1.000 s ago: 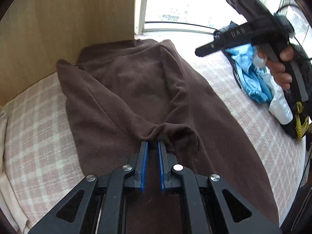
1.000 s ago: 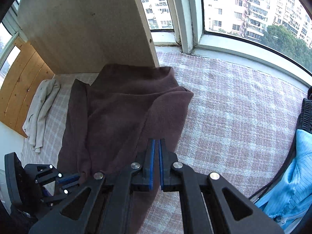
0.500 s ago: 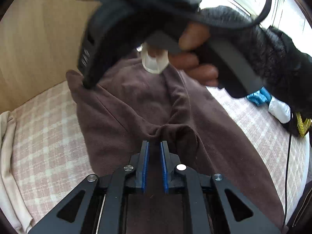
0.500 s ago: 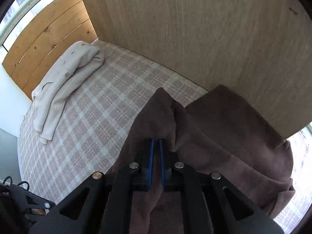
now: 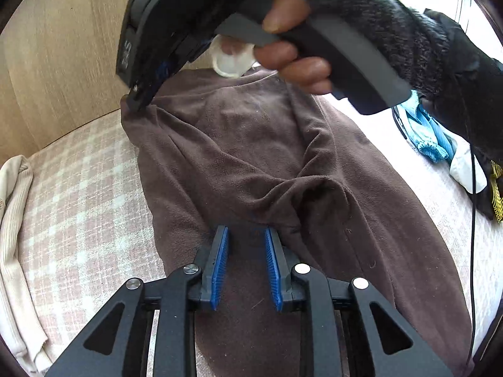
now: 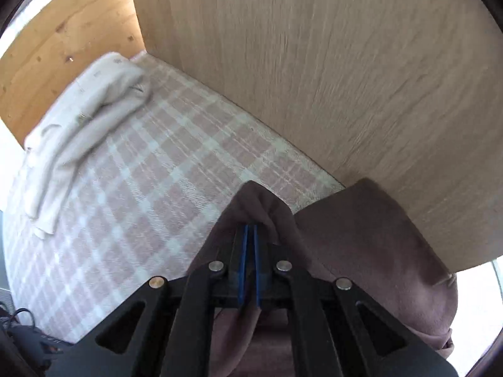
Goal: Fold clothes
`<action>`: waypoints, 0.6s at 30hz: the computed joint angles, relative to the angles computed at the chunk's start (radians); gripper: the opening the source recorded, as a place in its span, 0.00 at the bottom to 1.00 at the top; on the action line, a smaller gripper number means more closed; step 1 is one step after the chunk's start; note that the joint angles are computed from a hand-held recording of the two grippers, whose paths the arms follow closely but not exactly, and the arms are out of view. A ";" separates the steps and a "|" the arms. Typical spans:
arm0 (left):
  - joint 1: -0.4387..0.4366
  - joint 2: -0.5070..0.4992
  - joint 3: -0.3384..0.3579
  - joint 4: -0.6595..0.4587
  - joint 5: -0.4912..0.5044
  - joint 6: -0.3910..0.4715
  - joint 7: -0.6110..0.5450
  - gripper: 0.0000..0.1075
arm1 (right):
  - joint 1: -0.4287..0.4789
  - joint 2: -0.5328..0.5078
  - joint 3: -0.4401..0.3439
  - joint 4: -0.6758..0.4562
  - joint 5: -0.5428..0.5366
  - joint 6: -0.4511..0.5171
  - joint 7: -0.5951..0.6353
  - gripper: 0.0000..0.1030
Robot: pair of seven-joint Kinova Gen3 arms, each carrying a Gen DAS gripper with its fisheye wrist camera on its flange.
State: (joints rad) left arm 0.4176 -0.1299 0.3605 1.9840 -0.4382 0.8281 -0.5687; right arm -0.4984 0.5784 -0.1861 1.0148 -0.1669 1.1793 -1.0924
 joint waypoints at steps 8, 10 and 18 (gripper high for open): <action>-0.019 -0.161 0.064 -0.018 0.124 0.111 0.019 0.20 | 0.139 -0.234 -0.012 0.191 -0.124 0.016 0.072 0.05; -0.032 -0.221 0.122 -0.041 0.157 0.191 0.063 0.20 | 0.227 -0.327 -0.022 0.284 -0.205 0.059 0.140 0.05; -0.146 -0.358 0.417 -0.203 0.349 0.485 0.224 0.20 | 0.336 -0.527 0.082 0.647 -0.398 0.176 0.281 0.12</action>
